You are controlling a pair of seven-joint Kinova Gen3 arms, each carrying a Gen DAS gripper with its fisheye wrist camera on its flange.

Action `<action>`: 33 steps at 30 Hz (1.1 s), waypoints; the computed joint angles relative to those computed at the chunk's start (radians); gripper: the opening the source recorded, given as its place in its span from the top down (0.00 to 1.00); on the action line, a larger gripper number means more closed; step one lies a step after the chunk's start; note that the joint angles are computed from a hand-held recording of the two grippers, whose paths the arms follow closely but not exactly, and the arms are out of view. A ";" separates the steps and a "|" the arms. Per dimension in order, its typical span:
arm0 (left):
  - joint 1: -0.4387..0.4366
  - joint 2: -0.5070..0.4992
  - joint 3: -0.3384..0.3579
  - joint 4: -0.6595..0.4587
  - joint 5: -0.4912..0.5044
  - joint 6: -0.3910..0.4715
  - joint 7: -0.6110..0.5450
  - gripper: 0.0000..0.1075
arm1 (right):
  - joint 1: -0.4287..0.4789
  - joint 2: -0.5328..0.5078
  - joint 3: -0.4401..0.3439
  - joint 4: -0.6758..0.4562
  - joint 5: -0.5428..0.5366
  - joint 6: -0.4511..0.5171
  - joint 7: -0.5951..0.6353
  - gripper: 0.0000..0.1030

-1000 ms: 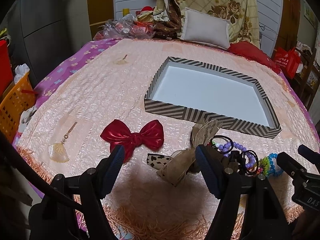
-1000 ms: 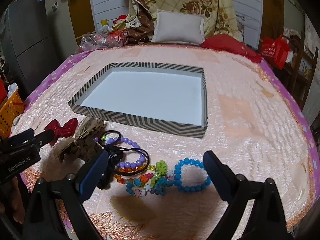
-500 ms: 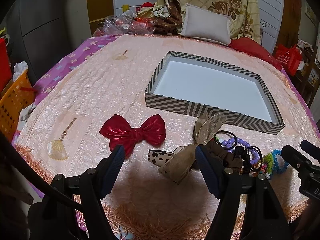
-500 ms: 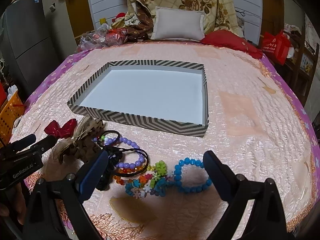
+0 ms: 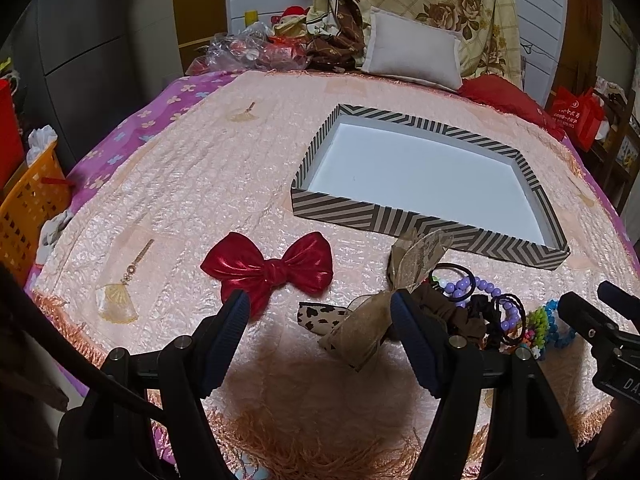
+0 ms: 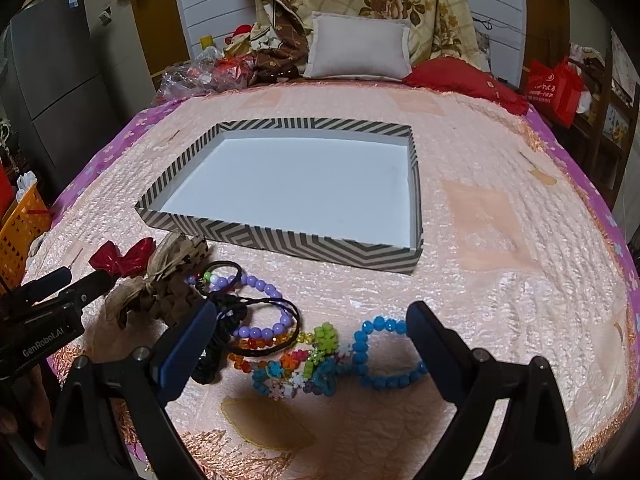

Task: Organize jewelry
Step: 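Lower the left tool onto the tan ribbon bow and leopard clip, then close the left tool on the tan ribbon bow while the right tool grasps black hair ties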

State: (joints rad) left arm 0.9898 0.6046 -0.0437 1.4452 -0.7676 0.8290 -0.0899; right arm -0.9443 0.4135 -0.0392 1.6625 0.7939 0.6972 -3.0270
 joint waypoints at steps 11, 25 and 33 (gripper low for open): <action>-0.026 -0.038 0.013 0.071 0.028 -0.087 -0.016 0.47 | 0.019 -0.001 -0.003 0.006 -0.027 -0.019 0.017 0.05; -0.026 -0.029 0.008 0.052 0.045 -0.106 -0.051 0.47 | 0.025 -0.003 0.003 0.004 -0.053 -0.031 0.031 0.05; -0.016 -0.022 -0.001 0.036 0.047 -0.089 -0.066 0.47 | 0.020 -0.002 0.010 0.003 -0.045 -0.025 0.019 0.05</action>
